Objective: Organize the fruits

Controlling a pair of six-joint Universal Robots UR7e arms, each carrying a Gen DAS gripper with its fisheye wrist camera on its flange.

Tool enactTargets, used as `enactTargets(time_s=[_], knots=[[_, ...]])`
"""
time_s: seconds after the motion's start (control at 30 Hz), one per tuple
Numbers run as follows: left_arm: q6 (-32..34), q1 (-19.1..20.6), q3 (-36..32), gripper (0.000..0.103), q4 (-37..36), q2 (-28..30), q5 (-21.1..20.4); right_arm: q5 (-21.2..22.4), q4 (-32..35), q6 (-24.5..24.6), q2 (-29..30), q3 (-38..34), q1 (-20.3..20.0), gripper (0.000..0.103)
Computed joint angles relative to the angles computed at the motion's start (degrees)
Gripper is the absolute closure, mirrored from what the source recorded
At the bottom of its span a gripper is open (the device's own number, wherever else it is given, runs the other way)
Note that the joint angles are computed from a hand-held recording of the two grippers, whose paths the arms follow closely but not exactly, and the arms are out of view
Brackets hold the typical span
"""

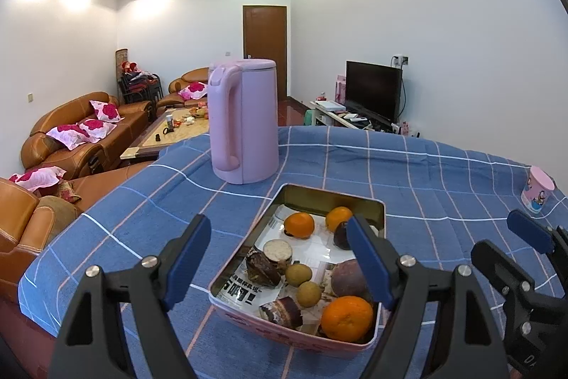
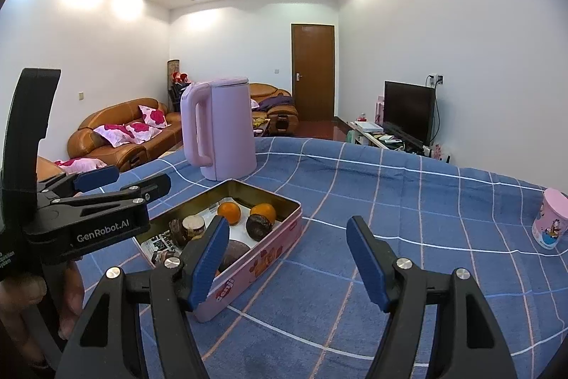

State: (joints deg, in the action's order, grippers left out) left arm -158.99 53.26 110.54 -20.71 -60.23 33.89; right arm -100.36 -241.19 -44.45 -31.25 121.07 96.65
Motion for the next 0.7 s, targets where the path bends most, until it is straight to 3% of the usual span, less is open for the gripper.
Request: enactTargets(time_s=[0.33,0.47,0.7], knots=[[-0.06,-0.32,-0.42,0.019,0.83,0.41,-0.09,0.47,-0.96,-0.02,-0.28,0.47,-0.11,0.033],[-0.32,-0.57,-0.08,0.008,0.73,0.09,0.16,0.65,-1.85,-0.02,-0.63,0.87,-0.17,0.033],[2.06,-2.06,1.44,0.006,-1.64,-0.73,0.64,0.92,-3.23,-0.22,-1.15,1.31,-0.25,0.033]])
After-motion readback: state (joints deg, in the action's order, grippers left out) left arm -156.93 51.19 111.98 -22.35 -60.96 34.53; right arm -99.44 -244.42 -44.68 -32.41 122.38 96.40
